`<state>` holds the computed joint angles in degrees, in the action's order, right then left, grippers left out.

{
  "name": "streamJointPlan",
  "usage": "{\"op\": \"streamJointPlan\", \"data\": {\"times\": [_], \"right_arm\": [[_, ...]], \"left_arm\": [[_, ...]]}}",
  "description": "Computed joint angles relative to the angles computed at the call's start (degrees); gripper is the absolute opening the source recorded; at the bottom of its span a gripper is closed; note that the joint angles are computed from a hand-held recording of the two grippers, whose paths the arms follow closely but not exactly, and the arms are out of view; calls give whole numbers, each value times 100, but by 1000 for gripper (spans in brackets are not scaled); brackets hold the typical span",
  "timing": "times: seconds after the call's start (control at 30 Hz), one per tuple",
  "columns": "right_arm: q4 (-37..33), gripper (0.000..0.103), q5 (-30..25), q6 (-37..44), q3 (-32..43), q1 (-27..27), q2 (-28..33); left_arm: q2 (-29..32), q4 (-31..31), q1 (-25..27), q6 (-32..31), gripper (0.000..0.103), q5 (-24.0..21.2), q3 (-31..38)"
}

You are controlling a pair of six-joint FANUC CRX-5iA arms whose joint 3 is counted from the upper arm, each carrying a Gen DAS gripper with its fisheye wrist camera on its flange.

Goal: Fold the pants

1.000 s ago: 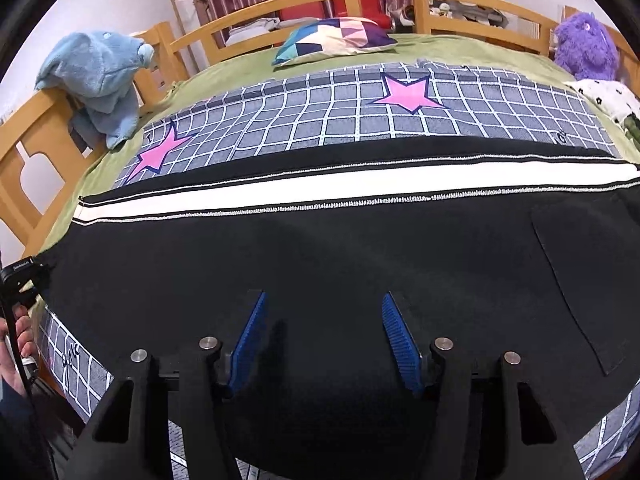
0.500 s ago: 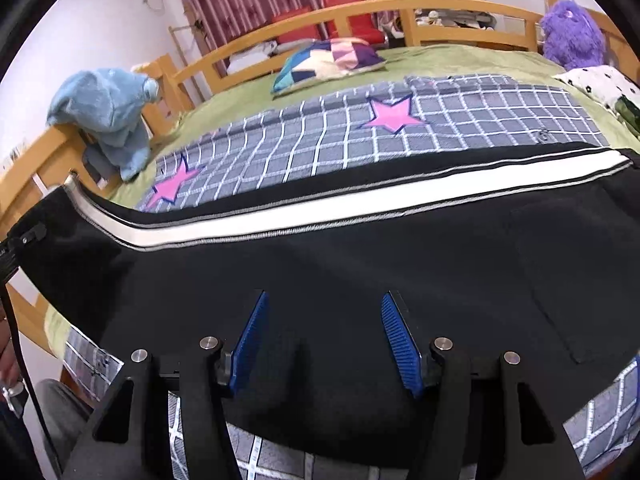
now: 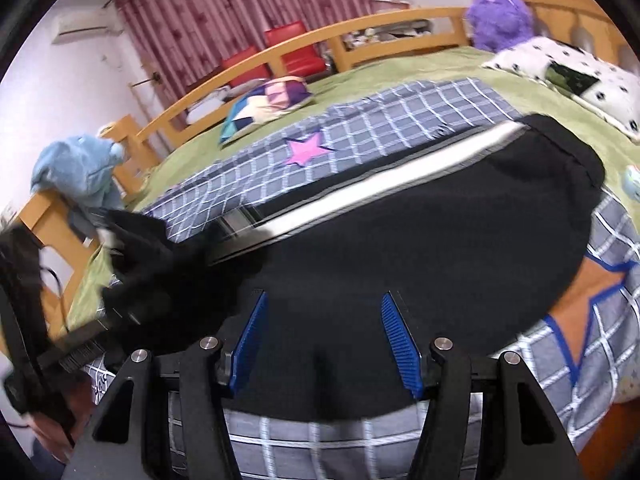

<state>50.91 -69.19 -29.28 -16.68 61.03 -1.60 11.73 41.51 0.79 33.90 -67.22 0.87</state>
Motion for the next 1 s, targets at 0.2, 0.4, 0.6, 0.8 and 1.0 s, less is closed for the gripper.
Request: {"op": "streamJointPlan", "data": {"times": [0.2, 0.4, 0.6, 0.8, 1.0], "right_arm": [[-159, 59, 243, -234, -303, -60, -276], [-262, 59, 1087, 419, 13, -371, 63], [-470, 59, 1737, 1098, 554, -604, 601], [-450, 58, 792, 2809, 1768, -374, 1651], [-1204, 50, -195, 3957, 2725, -398, 2405]], "left_arm": [[107, -105, 181, -200, 61, -637, 139], [-79, 299, 854, -738, 73, -383, 39], [320, 540, 1437, -423, 74, -12, 428], [789, 926, 1720, 142, 74, -163, 645], [979, 1142, 1778, 276, 74, -464, 744]]}}
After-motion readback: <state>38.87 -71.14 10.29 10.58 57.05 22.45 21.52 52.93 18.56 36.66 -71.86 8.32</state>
